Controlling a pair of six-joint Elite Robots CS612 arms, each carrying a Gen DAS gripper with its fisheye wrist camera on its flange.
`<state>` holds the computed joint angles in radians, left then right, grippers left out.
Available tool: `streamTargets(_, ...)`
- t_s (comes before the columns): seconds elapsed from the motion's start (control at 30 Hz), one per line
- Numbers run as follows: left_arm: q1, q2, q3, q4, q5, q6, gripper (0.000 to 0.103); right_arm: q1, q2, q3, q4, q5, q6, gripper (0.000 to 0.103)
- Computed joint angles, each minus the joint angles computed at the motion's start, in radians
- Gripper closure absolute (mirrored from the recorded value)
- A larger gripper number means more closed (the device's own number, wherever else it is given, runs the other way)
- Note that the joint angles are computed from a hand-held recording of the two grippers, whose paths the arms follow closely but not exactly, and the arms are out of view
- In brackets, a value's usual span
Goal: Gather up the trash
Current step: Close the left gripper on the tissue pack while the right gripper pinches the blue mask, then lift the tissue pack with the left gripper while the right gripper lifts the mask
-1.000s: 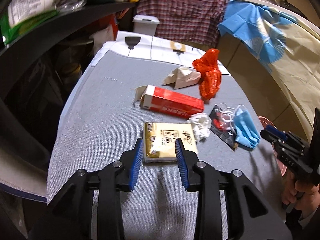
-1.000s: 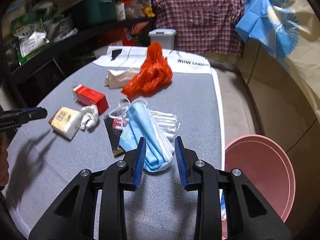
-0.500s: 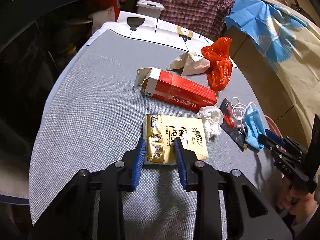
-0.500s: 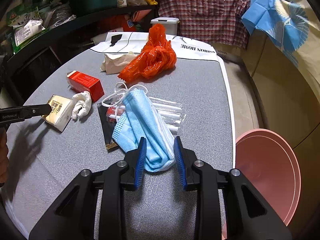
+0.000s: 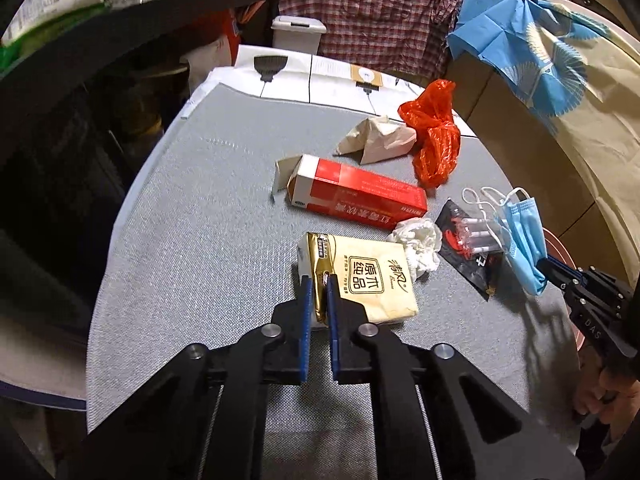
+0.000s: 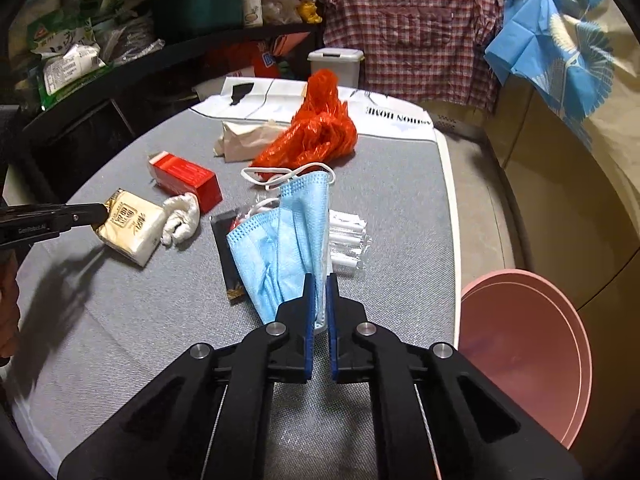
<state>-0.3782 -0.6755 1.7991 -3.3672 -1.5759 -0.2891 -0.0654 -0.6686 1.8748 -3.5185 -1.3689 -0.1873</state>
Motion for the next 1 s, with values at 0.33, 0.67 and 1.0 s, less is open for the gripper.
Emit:
streamTargets(0.33, -0.028, -0.033, 0.042, -0.074, 0.072, 0.047, 0.100, -0.012, -0.025, 0.043, -0.075, 0.016, 0.009, 0.097)
streamTargets(0.67, -0.044, -0.058, 0.074, -0.130, 0.113, 0.066, 0.100, -0.021, -0.047, 0.083, -0.140, 0.019, 0.016, 0.097)
streamTargets(1.0, -0.061, -0.074, 0.093, -0.166, 0.135, 0.070, 0.100, -0.032, -0.068, 0.120, -0.199, 0.020, 0.030, 0.097)
